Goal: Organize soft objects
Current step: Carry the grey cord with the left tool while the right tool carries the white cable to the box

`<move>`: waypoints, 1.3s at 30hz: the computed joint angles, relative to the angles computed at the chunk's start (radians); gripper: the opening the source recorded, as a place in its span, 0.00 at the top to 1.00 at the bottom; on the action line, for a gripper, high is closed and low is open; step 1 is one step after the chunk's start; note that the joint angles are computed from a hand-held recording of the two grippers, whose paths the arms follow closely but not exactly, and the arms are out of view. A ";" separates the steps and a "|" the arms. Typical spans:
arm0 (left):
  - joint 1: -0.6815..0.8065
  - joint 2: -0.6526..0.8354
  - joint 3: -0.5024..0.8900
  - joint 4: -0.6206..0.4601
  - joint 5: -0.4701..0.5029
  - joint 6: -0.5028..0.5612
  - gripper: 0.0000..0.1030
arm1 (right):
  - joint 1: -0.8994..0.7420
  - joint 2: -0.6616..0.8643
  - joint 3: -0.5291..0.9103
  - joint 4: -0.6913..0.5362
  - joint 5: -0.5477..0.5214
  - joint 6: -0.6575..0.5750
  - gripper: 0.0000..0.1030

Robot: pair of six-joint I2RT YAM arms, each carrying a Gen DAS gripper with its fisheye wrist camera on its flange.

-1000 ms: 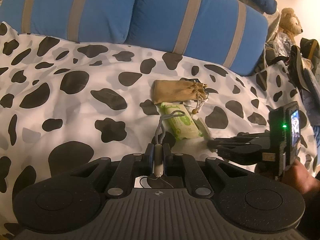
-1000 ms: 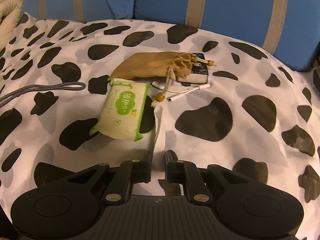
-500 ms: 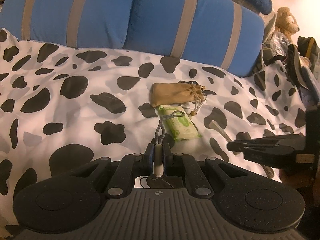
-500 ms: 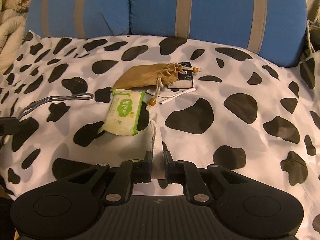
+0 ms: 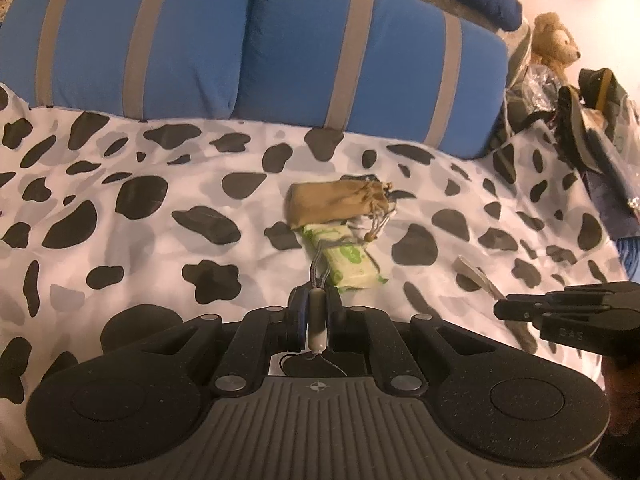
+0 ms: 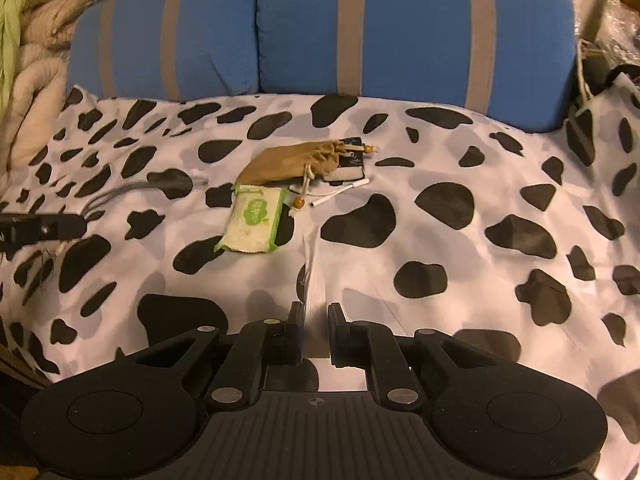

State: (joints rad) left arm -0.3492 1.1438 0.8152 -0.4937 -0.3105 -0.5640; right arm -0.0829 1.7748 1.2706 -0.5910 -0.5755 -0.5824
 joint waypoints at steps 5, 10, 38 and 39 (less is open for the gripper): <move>-0.062 -0.045 -0.012 -0.001 -0.032 -0.035 0.91 | -0.025 -0.061 -0.010 -0.049 -0.047 0.005 0.86; -0.152 -0.052 -0.032 -0.015 -0.054 -0.054 0.91 | -0.071 -0.120 -0.059 -0.088 -0.069 -0.041 0.86; -0.877 -0.164 -0.023 -0.546 -0.362 -0.822 0.91 | -0.441 -0.404 -0.235 -0.656 -0.143 -0.590 0.86; -0.898 -0.153 -0.017 -0.568 -0.355 -0.860 0.91 | -0.444 -0.418 -0.248 -0.669 -0.129 -0.601 0.86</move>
State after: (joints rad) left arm -1.2468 0.9911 0.7984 -1.0613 -0.6653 -1.4235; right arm -0.5270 1.3570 1.0225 -1.2599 -0.7040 -1.1830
